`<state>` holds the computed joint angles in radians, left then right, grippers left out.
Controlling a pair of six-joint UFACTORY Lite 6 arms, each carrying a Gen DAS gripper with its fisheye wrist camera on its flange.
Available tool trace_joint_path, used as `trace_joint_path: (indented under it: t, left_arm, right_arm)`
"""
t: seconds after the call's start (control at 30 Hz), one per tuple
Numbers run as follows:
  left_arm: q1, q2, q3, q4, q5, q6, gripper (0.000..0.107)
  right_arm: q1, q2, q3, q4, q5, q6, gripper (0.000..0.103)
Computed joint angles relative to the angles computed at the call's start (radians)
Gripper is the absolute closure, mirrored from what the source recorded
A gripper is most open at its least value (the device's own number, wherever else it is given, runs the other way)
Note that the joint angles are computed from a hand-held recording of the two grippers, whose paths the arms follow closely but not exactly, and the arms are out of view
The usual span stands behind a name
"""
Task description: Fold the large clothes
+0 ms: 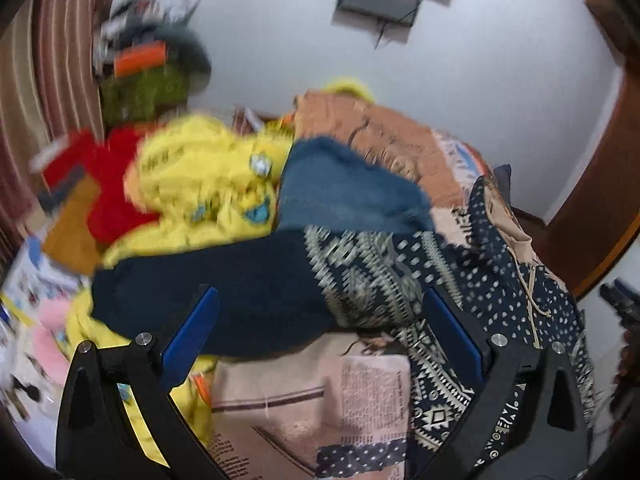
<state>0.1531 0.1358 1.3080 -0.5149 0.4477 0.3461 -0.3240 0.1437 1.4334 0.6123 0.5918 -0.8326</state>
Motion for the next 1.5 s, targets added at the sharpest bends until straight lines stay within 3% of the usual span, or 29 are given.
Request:
trace_joint_path:
  t: [0.1,0.23,0.4,0.5,0.7,0.83,0.87,0.93,0.97,1.03,1.1,1.3,1.5]
  left_arm:
    - [0.109,0.1,0.007,-0.22,0.076,0.184,0.004]
    - [0.198,0.221,0.018,-0.302,0.149,0.236,0.012]
    - [0.318,0.361,0.014,-0.515,0.271,0.395,0.013]
    - [0.348,0.433,0.023,-0.574,0.288,0.42,0.013]
    - [0.357,0.543,0.082,-0.671,0.24,0.495,0.038]
    - [0.356,0.549,0.079,-0.776,0.193,0.589,0.041]
    - [0.351,0.548,0.079,-0.777,0.18,0.589,0.045]
    - [0.334,0.531,0.071,-0.754,0.136,0.569,0.064]
    - [0.326,0.518,0.066,-0.733,0.118,0.554,0.068]
    - [0.318,0.491,0.059,-0.68,0.076,0.518,0.09]
    - [0.323,0.454,0.046,-0.635,0.044,0.498,0.099]
    - [0.276,0.328,0.057,-0.44,-0.061,0.349,0.105]
    - [0.216,0.206,0.137,-0.4,-0.055,0.295,0.105]
  right_arm:
    - [0.03,0.115,0.069,-0.064,0.012,0.08,0.0]
    - [0.053,0.184,0.075,-0.096,-0.003,0.114,0.0]
    - [0.064,0.228,0.074,-0.113,-0.014,0.114,0.0]
    - [0.068,0.25,0.088,-0.133,-0.016,0.127,0.0]
    - [0.069,0.279,0.104,-0.152,-0.009,0.154,0.0]
    - [0.065,0.29,0.115,-0.175,-0.001,0.181,0.0]
    - [0.064,0.288,0.115,-0.173,0.001,0.18,0.0]
    - [0.063,0.277,0.107,-0.17,0.001,0.177,0.0]
    - [0.063,0.27,0.101,-0.169,-0.001,0.174,0.0]
    - [0.067,0.251,0.082,-0.175,-0.012,0.169,0.0]
    - [0.072,0.231,0.064,-0.186,-0.022,0.163,0.0]
    - [0.072,0.165,0.012,-0.167,-0.021,0.116,0.0]
    - [0.036,0.109,-0.007,-0.106,0.007,0.044,0.0]
